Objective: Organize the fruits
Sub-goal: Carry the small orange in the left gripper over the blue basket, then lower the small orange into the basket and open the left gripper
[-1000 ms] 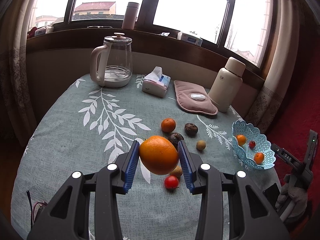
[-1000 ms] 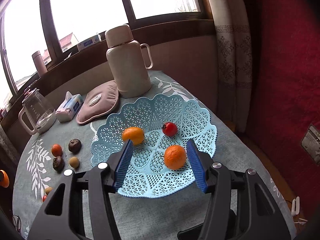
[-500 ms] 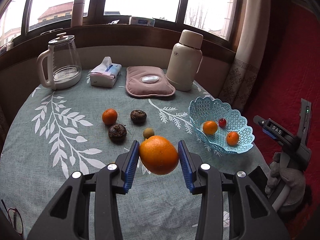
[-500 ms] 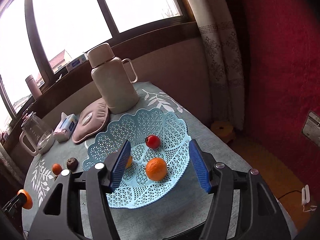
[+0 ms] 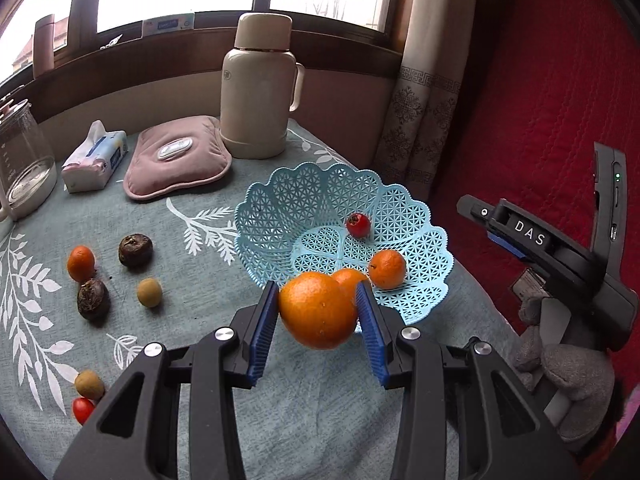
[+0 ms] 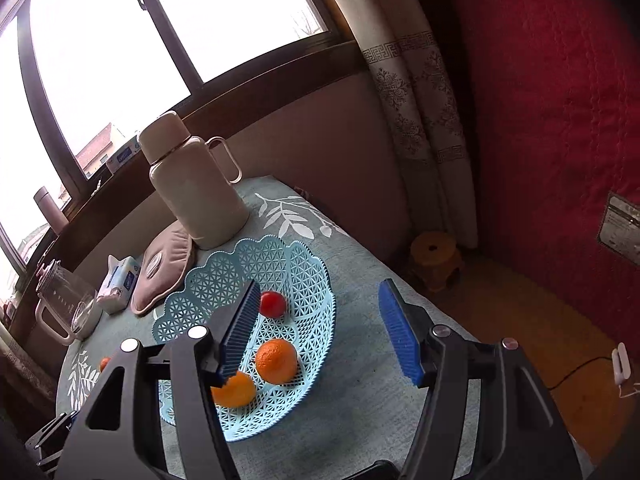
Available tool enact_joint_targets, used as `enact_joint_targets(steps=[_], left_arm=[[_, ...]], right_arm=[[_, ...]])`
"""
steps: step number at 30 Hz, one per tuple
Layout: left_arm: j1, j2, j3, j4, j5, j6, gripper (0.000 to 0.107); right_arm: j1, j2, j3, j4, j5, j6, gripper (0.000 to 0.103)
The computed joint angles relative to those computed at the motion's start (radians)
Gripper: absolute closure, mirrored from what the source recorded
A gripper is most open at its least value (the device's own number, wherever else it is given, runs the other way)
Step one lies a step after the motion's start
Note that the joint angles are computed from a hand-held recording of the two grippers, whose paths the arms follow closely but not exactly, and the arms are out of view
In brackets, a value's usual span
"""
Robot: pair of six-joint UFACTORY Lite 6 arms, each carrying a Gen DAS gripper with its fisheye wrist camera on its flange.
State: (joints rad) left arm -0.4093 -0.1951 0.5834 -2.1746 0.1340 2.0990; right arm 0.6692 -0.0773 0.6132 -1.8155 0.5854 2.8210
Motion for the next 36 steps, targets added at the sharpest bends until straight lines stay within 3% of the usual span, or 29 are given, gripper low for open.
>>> enact_joint_targets(steps=[4,12,13,15,19,22,26,36], left_arm=[[-0.054,0.156,0.109,-0.135,0.014,0.128,0.067],[-0.058,0.321,0.225,-0.028,0.055,0.044,0.065],[-0.055,0.327,0.226,-0.018,0.063,0.033,0.06],[-0.043,0.328,0.222,-0.058,0.082,0.064,0.03],[-0.001,0.3,0.209,0.024,0.107,-0.006,0.022],[0.024,0.262,0.192,-0.053,0.074,0.069,0.017],[0.066,0.226,0.18,-0.179,0.021,0.191,0.015],[0.33,0.117,0.172,0.331,0.117,-0.247,0.013]], right_arm=[[-0.019,0.03,0.005,-0.013,-0.01,0.019,0.04],[-0.024,0.038,-0.001,0.012,0.018,0.014,0.04],[-0.025,0.043,-0.001,0.015,0.02,0.015,0.04],[-0.029,0.055,0.004,0.019,0.021,0.016,0.04],[-0.031,0.058,0.006,0.025,0.023,0.022,0.039],[-0.017,0.043,-0.005,0.037,0.051,0.032,0.03],[-0.001,0.036,-0.004,0.051,0.065,0.021,0.029],[0.06,0.036,0.021,0.095,0.103,-0.025,0.028]])
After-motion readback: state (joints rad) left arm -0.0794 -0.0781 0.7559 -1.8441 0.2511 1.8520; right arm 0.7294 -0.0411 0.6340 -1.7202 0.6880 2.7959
